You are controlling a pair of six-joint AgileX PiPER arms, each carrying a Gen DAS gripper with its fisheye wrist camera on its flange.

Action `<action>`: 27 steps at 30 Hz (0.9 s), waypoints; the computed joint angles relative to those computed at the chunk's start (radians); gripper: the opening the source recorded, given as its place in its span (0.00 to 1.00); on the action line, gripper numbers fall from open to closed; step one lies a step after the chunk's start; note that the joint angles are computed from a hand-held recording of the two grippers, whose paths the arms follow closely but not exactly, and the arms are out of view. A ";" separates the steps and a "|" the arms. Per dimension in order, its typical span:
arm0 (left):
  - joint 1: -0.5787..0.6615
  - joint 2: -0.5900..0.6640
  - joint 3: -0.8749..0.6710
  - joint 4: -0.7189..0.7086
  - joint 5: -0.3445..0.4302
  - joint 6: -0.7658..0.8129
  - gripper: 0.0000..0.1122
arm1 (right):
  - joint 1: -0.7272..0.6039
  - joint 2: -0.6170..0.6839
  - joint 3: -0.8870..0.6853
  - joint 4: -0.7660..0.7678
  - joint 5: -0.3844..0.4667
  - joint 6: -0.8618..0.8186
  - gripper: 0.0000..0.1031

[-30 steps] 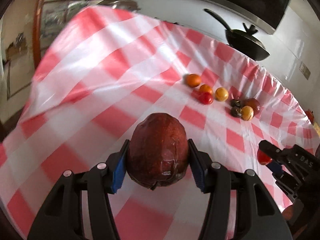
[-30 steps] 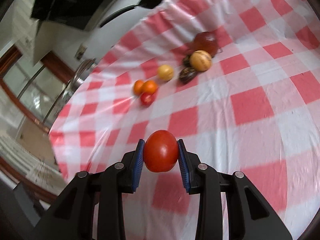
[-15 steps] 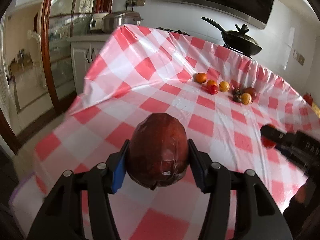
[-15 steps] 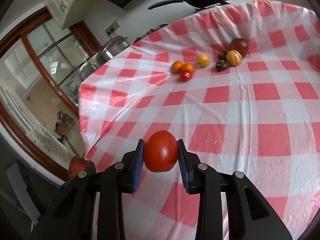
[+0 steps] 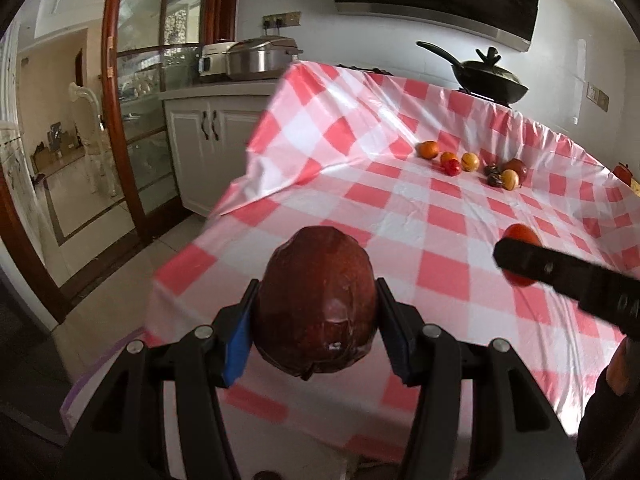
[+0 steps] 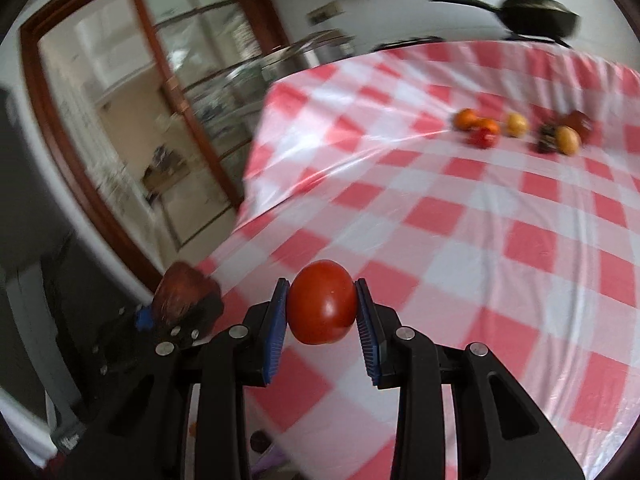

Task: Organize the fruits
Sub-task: 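Carry both fruits over the white box and open both tools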

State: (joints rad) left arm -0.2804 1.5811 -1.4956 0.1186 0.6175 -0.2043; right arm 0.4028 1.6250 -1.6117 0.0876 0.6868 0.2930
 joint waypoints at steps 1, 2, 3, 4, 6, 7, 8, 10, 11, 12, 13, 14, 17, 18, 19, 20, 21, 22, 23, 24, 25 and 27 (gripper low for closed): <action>0.018 -0.018 0.027 -0.015 -0.011 0.017 0.50 | 0.025 0.008 -0.008 -0.009 0.005 -0.005 0.32; 0.033 -0.033 0.049 -0.026 -0.018 0.029 0.50 | 0.041 0.019 -0.018 -0.013 0.009 -0.012 0.32; 0.047 -0.047 0.068 -0.031 -0.021 0.036 0.50 | 0.062 0.027 -0.025 -0.021 0.013 -0.020 0.32; 0.061 -0.058 0.085 -0.028 -0.020 0.033 0.50 | 0.079 0.034 -0.032 -0.027 0.017 -0.026 0.32; 0.096 -0.089 0.129 -0.038 -0.024 0.039 0.50 | 0.122 0.052 -0.046 -0.050 0.025 -0.035 0.32; 0.113 -0.103 0.148 -0.050 -0.026 0.046 0.50 | 0.146 0.062 -0.055 -0.062 0.031 -0.043 0.32; 0.136 -0.121 0.171 -0.068 -0.027 0.059 0.50 | 0.163 0.071 -0.062 -0.069 0.035 -0.048 0.32; 0.172 -0.144 0.206 -0.098 -0.028 0.086 0.50 | 0.197 0.090 -0.077 -0.074 0.044 -0.067 0.32; 0.191 -0.158 0.232 -0.111 -0.029 0.103 0.50 | 0.209 0.097 -0.083 -0.076 0.049 -0.075 0.32; 0.207 -0.168 0.253 -0.117 -0.028 0.114 0.50 | 0.226 0.109 -0.091 -0.083 0.055 -0.083 0.32; 0.220 -0.174 0.269 -0.120 -0.025 0.119 0.50 | 0.248 0.123 -0.100 -0.092 0.063 -0.094 0.32; 0.246 -0.179 0.294 -0.140 -0.021 0.139 0.50 | 0.260 0.132 -0.106 -0.096 0.068 -0.100 0.32; 0.308 -0.178 0.342 -0.184 -0.006 0.175 0.50 | 0.299 0.174 -0.126 -0.076 0.086 -0.147 0.32; 0.321 -0.173 0.350 -0.185 0.000 0.171 0.50 | 0.312 0.188 -0.134 -0.072 0.095 -0.163 0.32; 0.339 -0.163 0.357 -0.189 0.007 0.173 0.50 | 0.329 0.210 -0.143 -0.066 0.107 -0.189 0.32; 0.355 -0.147 0.361 -0.184 0.016 0.165 0.50 | 0.344 0.226 -0.150 -0.065 0.118 -0.203 0.32; 0.365 -0.129 0.361 -0.165 0.027 0.144 0.50 | 0.355 0.244 -0.158 -0.060 0.131 -0.219 0.32; 0.374 -0.112 0.360 -0.147 0.037 0.124 0.50 | 0.362 0.267 -0.172 -0.050 0.148 -0.234 0.32; 0.385 -0.090 0.356 -0.139 0.049 0.108 0.50 | 0.368 0.297 -0.191 -0.036 0.173 -0.247 0.32; 0.395 -0.070 0.352 -0.140 0.061 0.103 0.50 | 0.372 0.328 -0.214 -0.025 0.198 -0.253 0.32; 0.405 -0.044 0.344 -0.141 0.080 0.101 0.50 | 0.377 0.364 -0.240 -0.023 0.225 -0.256 0.32; 0.410 -0.014 0.344 -0.120 0.095 0.079 0.50 | 0.383 0.424 -0.294 -0.034 0.268 -0.258 0.32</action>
